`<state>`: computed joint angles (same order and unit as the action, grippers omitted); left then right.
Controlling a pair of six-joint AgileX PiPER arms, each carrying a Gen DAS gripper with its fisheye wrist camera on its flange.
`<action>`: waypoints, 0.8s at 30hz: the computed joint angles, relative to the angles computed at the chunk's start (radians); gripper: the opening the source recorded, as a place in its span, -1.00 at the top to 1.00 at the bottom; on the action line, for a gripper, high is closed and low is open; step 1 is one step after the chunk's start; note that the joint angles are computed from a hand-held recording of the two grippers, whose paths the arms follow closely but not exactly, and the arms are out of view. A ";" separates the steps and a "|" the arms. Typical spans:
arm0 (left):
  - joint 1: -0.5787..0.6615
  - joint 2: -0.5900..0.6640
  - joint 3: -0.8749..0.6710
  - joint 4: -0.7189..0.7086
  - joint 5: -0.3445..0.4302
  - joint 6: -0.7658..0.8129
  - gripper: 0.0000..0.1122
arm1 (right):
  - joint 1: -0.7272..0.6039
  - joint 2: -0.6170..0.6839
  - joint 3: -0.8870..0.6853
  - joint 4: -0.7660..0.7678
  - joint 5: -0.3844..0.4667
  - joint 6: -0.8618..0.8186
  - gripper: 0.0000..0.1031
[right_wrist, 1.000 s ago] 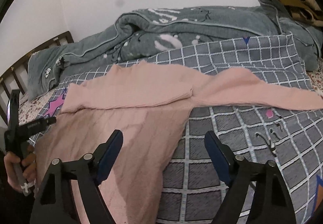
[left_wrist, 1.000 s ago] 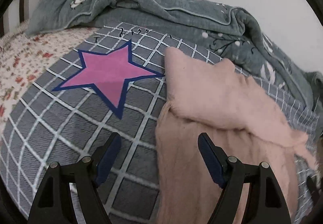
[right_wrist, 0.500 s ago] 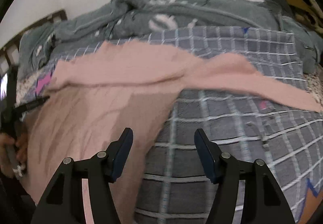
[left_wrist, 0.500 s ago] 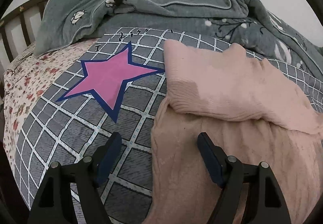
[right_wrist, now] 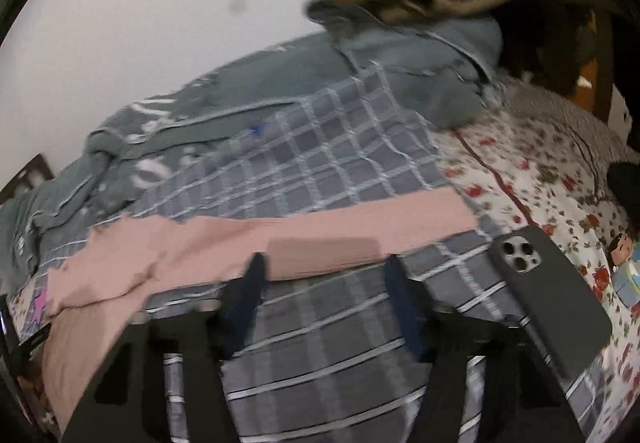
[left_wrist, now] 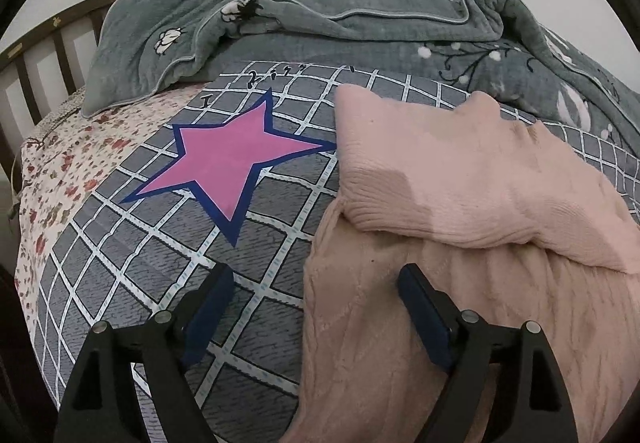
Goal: Fold small clothes
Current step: 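Carry the held sleeve across the sweater body with the left tool and release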
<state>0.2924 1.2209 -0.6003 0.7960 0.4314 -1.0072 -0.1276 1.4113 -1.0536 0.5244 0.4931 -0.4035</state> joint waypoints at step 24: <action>-0.069 0.051 -0.056 0.067 0.079 -0.118 -0.50 | -0.077 0.420 -0.408 -0.129 0.150 0.246 0.88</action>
